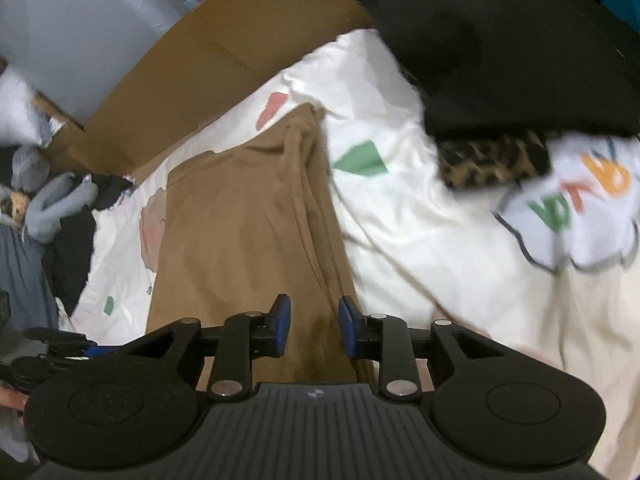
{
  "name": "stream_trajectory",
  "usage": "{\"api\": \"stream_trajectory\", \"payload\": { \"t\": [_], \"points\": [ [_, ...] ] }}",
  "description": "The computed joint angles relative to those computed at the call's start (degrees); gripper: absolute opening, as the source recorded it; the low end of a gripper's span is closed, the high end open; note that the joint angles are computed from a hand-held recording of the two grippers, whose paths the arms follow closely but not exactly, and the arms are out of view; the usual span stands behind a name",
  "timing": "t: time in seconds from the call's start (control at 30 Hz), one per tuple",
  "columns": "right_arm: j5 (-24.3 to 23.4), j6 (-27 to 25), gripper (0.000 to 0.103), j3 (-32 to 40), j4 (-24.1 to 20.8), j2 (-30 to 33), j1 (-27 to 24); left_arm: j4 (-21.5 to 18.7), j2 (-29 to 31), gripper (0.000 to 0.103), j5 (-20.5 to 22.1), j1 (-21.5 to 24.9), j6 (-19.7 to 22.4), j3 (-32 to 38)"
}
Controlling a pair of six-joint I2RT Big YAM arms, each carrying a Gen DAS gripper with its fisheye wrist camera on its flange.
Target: Fold clothes
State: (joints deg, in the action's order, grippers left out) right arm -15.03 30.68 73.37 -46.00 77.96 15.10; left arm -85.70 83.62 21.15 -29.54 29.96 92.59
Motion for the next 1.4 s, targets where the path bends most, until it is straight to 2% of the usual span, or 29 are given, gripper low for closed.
{"api": "stream_trajectory", "payload": {
  "t": [0.23,0.53,0.63,0.97,1.0,1.03,1.07,1.13,1.4],
  "points": [
    [-0.99,-3.45,0.028,4.40,1.93,6.30,0.24,3.36,0.10,0.017,0.59,-1.16,-2.97,-1.45],
    [-3.20,-4.54,0.028,6.48,2.62,11.08,-0.56,5.03,0.05,0.017,0.86,-1.54,-3.42,-2.58],
    [-3.57,-5.09,0.033,7.13,2.73,12.13,-0.63,5.49,0.22,0.017,0.33,-1.48,-4.23,-3.07],
    [-8.26,-0.54,0.034,9.41,6.40,16.32,-2.25,6.24,-0.56,0.017,-0.61,-1.90,-4.57,-4.69],
    [-8.58,-0.50,0.032,9.56,6.60,16.53,-2.34,6.22,-0.57,0.017,-0.62,-1.92,-4.62,-4.73],
    [-8.83,-0.49,0.019,9.70,6.77,16.69,-2.42,6.19,-0.59,0.017,-0.60,-1.91,-4.59,-4.76],
    [-8.75,-0.60,0.010,9.73,6.84,16.64,-2.45,6.20,-0.65,0.017,-0.57,-1.88,-4.61,-4.80],
    [-8.50,-0.86,0.005,9.78,6.91,16.50,-2.49,5.96,-0.52,0.017,-0.43,-1.72,-4.45,-4.66],
    [-5.34,-0.71,0.004,10.19,4.02,16.23,-2.34,5.15,-0.26,0.017,-1.20,-1.18,-3.11,-5.12]
  ]
}}
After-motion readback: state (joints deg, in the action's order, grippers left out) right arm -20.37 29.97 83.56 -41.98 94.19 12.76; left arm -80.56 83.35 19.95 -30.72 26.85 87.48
